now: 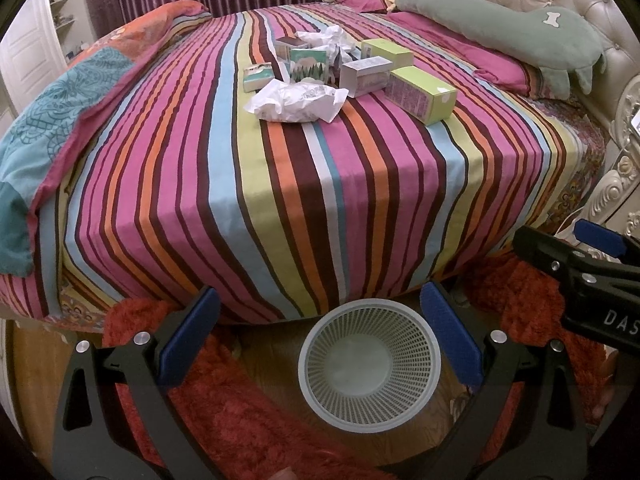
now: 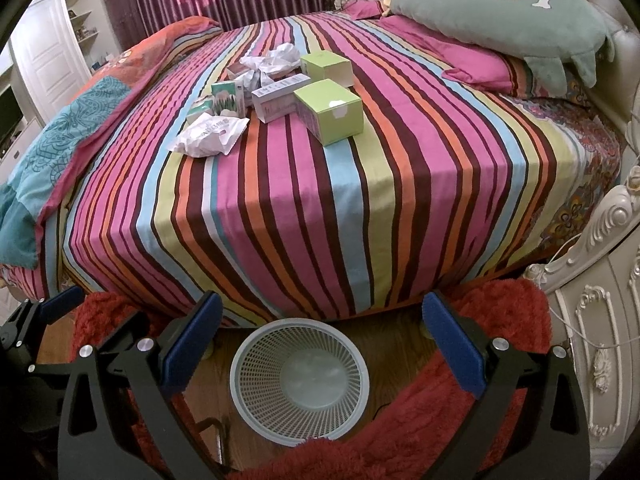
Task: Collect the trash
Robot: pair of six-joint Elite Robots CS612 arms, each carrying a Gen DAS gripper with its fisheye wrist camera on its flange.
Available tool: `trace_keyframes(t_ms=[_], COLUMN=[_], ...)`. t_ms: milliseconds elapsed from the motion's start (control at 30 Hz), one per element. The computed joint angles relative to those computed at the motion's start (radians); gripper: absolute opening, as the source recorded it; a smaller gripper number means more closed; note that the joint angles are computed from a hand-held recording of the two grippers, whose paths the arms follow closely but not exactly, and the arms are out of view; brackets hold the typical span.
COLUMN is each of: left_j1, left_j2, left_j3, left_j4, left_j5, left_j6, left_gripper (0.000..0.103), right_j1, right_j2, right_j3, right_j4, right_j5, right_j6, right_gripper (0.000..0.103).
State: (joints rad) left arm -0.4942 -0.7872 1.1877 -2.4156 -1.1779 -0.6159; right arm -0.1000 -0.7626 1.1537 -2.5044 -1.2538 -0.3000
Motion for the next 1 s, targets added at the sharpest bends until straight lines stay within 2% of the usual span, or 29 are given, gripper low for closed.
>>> trace_keyframes(t_ms=[400, 1000], left_j1=[0.0, 0.013], left_j2=[0.0, 0.005], left_j3=[0.001, 0.001], left_j4=[-0.003, -0.011], left_j5=[-0.003, -0.053], left_j6=[0.0, -0.013], left_gripper=[0.097, 0.097], right_j1=[0.0, -0.001], right_j2=[-0.001, 0.007], right_j3=[0.003, -0.011], right_j4=[0.0, 0.009], right_j5=[-0.001, 0.001], right_j6=[-0.001, 0.007], right_gripper=[0.096, 0.096])
